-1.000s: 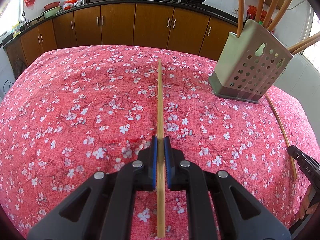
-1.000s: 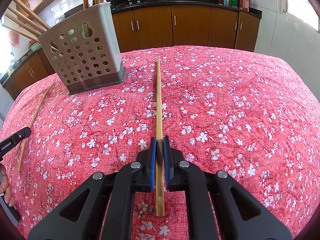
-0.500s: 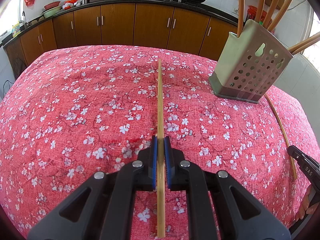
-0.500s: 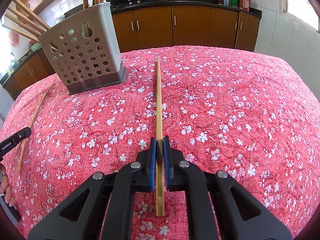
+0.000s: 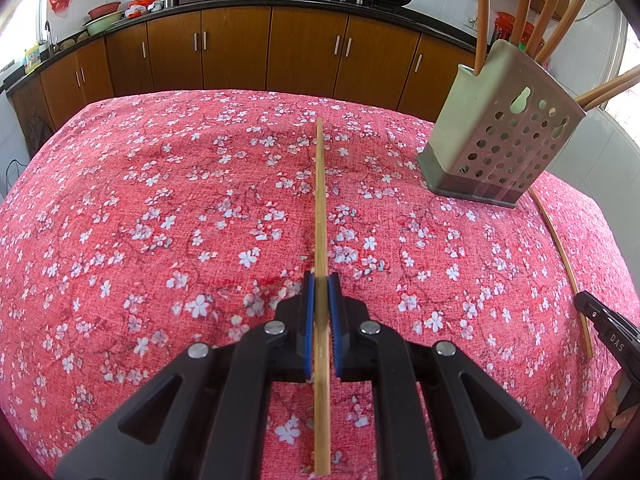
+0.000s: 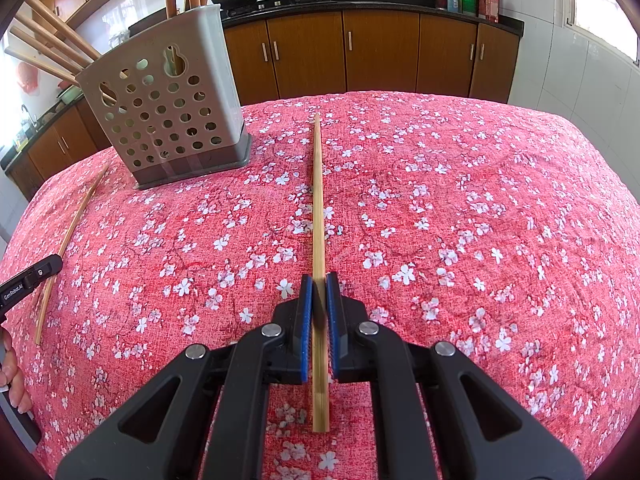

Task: Organize utensils
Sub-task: 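Grasp a chopstick with the right tool while the left tool grasps another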

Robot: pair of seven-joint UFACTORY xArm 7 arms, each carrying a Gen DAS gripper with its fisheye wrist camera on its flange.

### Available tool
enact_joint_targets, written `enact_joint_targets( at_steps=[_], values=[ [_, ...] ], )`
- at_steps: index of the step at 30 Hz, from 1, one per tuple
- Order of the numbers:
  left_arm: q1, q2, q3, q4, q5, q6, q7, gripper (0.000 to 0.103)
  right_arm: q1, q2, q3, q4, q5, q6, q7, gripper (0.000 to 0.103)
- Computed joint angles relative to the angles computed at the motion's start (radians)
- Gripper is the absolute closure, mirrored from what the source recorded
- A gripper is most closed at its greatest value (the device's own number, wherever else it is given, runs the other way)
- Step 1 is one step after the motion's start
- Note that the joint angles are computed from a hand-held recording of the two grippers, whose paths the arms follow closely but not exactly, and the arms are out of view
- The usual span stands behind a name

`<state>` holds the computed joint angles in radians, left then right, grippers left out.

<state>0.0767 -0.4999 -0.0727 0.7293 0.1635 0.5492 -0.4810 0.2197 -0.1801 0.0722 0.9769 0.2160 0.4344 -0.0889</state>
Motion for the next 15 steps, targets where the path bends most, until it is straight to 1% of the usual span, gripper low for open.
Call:
enact_joint_targets(
  at_steps=[11,13,15],
  values=[
    [-0.005,-0.002,0.002,0.001,-0.008,0.000,-0.003,0.092,0.002,0.000,-0.003,0.000,0.007,0.000,-0.005,0.094],
    [0.005,-0.013,-0.017,0.004,0.015,0.025,-0.013,0.092,0.004,-0.005,-0.003,-0.002,0.018,0.002,-0.006,0.094],
    [0.006,-0.030,-0.026,-0.001,0.029,0.049,-0.021,0.092,0.012,-0.013,-0.015,-0.007,0.052,0.007,-0.029,0.094]
  ],
)
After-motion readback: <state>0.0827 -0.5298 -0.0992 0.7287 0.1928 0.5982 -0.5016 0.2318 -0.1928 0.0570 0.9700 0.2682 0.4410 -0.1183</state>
